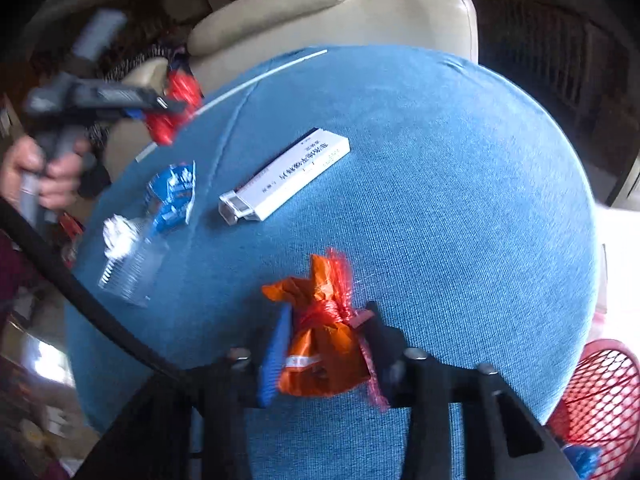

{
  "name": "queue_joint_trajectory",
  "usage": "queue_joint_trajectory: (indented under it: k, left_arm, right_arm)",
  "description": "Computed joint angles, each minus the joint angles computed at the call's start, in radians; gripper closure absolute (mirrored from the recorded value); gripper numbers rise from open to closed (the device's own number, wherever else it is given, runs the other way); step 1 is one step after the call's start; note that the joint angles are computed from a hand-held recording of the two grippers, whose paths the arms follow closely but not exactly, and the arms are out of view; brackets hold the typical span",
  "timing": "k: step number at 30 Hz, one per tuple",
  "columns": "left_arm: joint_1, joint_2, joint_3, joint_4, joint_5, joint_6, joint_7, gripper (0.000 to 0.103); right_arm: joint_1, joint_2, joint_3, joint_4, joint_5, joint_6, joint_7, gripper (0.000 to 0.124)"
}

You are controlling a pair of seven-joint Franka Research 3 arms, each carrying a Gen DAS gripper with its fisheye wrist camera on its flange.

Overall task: Collect trash
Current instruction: 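Grasp the red plastic bag with the left gripper and lift it, then carry the red bag and orange item toward the red basket with both grippers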

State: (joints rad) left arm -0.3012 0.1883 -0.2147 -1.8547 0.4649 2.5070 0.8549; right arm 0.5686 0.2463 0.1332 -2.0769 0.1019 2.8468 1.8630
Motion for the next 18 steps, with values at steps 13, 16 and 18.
queue_joint_trajectory:
  k: [13,16,18]
  left_arm:
    - [-0.065,-0.154,-0.084,-0.228,-0.133,0.093,-0.004,0.057]
    - [-0.089,-0.117,-0.095,-0.22,-0.148,0.082,-0.029,0.057]
    - [-0.107,-0.083,-0.097,-0.2,-0.137,0.061,-0.053,0.057]
  right_arm:
    - [-0.039,-0.113,0.053,-0.12,0.164,0.071,-0.076,0.095]
    - [-0.041,-0.159,0.052,-0.167,0.187,0.076,-0.073,0.095]
    - [-0.042,-0.178,0.052,-0.188,0.196,0.073,-0.069,0.095]
